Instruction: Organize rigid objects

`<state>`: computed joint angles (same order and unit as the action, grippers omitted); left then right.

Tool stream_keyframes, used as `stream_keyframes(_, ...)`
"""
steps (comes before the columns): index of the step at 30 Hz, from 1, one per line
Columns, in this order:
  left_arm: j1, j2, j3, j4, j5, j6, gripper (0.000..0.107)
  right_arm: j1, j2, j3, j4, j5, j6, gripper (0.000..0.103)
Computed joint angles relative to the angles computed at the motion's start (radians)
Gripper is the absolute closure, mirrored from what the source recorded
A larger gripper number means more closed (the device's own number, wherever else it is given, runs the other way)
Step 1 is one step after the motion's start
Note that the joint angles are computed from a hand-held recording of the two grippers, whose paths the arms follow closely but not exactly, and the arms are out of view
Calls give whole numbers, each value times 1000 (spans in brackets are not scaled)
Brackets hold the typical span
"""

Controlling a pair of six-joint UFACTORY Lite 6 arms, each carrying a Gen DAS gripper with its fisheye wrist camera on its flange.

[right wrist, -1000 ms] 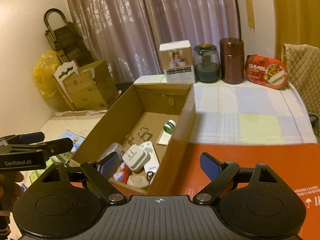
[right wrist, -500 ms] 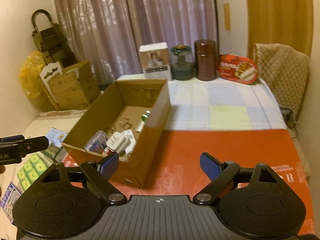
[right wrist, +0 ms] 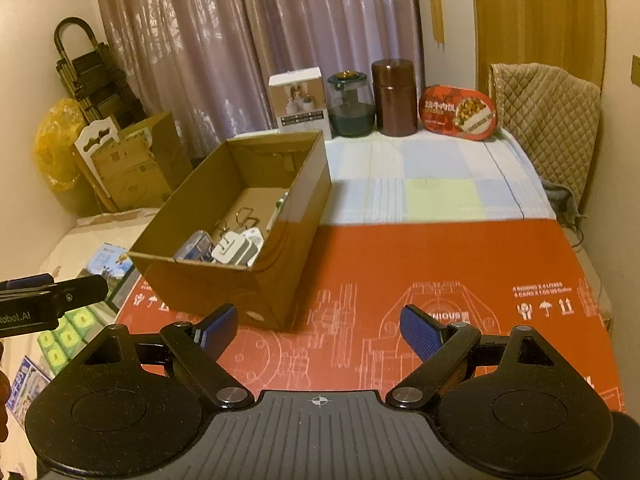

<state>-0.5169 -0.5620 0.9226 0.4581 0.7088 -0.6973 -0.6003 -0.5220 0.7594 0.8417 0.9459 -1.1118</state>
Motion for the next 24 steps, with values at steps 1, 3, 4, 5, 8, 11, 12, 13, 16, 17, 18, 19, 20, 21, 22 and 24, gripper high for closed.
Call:
stream_keyframes(1,-12,0,0,9,8,-9,6,-6,-7,-8,-4,3,-3,18)
stream_keyframes(3,-33,1,-4,24,17,-29,6,-22,-18,-22,-8,9,-15,18)
stream_keyframes(4,-39,1,-5,27,20,-35,6,-27,-24,-29,-11,10,-19,18)
stream_keyframes(5,-42,3,-5,28,20,-37,6,-31,-27,-35,-15,10,-20,18)
stream_keyframes(8,-44,10,-5,25,20,-30,6,-41,-27,-45,-23,2,-20,18)
stream_keyframes(11,-40,10,-10,6,15,-16,6,-51,-29,-52,-27,3,-29,18)
stream_keyframes(12,-41,12,-11,1,13,-14,6,-52,-31,-54,-28,4,-29,18)
stream_keyframes(13,-45,15,-12,4,13,-18,6,-54,-34,-57,-27,7,-32,18)
stream_keyframes(16,-61,25,-19,25,13,-37,6,-52,-42,-62,-26,4,-34,18)
stream_keyframes(17,-66,28,-21,36,15,-48,6,-52,-42,-63,-26,3,-34,18)
stream_keyframes(18,-68,30,-23,41,15,-52,6,-52,-42,-63,-27,3,-34,18)
stream_keyframes(19,-68,32,-25,42,12,-53,6,-52,-43,-63,-28,2,-32,18)
stream_keyframes(20,-67,33,-27,41,10,-54,6,-51,-42,-64,-29,0,-31,18)
stream_keyframes(21,-64,35,-28,40,6,-52,6,-51,-38,-63,-28,-2,-32,18)
stream_keyframes(22,-63,36,-30,40,3,-53,6,-50,-36,-63,-28,-4,-33,18)
stream_keyframes(24,-63,37,-32,41,1,-51,5,-48,-35,-63,-31,-6,-30,18)
